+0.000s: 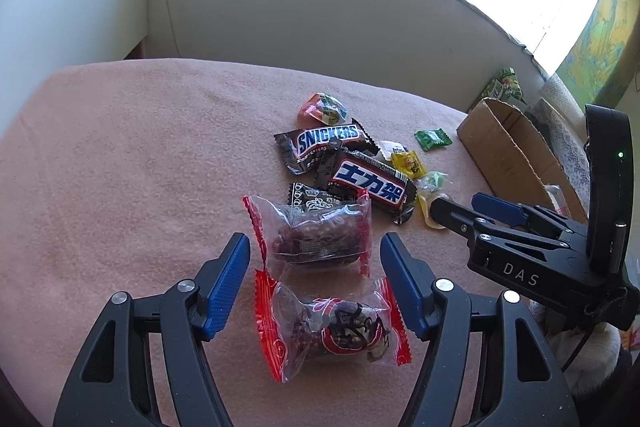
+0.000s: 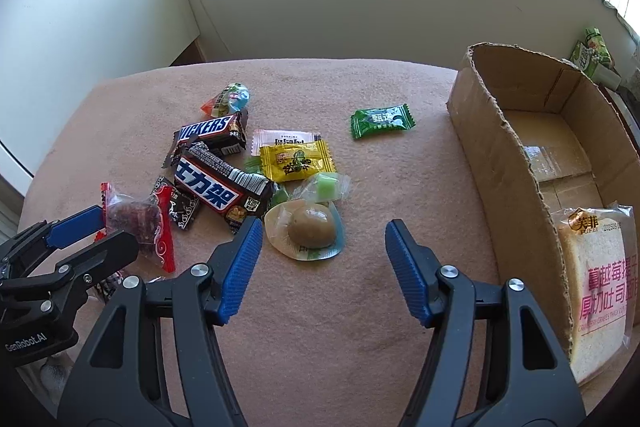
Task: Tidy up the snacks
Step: 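Move the left gripper to the brown candy bag while the right approaches the egg snack, then close the left gripper on the brown candy bag while the right grips the egg snack, then carry the brown candy bag with the left gripper while the right carries the egg snack to the box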
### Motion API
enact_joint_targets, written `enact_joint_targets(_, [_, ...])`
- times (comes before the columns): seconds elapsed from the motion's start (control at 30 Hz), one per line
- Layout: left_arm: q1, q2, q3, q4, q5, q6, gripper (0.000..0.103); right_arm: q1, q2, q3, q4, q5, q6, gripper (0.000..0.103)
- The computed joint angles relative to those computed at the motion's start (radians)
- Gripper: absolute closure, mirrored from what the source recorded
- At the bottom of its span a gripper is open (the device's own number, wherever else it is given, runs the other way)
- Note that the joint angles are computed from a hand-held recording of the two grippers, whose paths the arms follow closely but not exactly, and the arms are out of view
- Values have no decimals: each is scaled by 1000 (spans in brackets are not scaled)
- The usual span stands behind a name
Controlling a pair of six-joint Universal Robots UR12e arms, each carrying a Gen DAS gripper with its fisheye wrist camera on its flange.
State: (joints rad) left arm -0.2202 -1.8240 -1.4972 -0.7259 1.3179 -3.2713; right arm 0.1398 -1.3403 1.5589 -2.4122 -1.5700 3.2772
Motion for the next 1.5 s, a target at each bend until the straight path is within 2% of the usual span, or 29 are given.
enact_joint_targets(0.1, [-3,-6,7,-14,-2,7,36,-4,14,-13,21,1,-5,46])
enact_joint_targets(0.3, [-9,-16,17,-29,13,8,36,-4,22,-18,19,1,-26,47])
enact_joint_targets(0.5, [-16,-21,17,-22,23,11,45,1,18,-15,17,18,-47,66])
enact_joint_targets(0.53, [-17,-21,18,-20,26,11,47,0,18,-14,17,28,-49,73])
enact_joint_targets(0.77, [-11,-15,7,0,20,5,52,0,9,-1,6,34,-49,75])
enact_joint_targets(1.5, [-8,23,-18,87,3,-9,52,-14,-71,66,-74,60,-11,76])
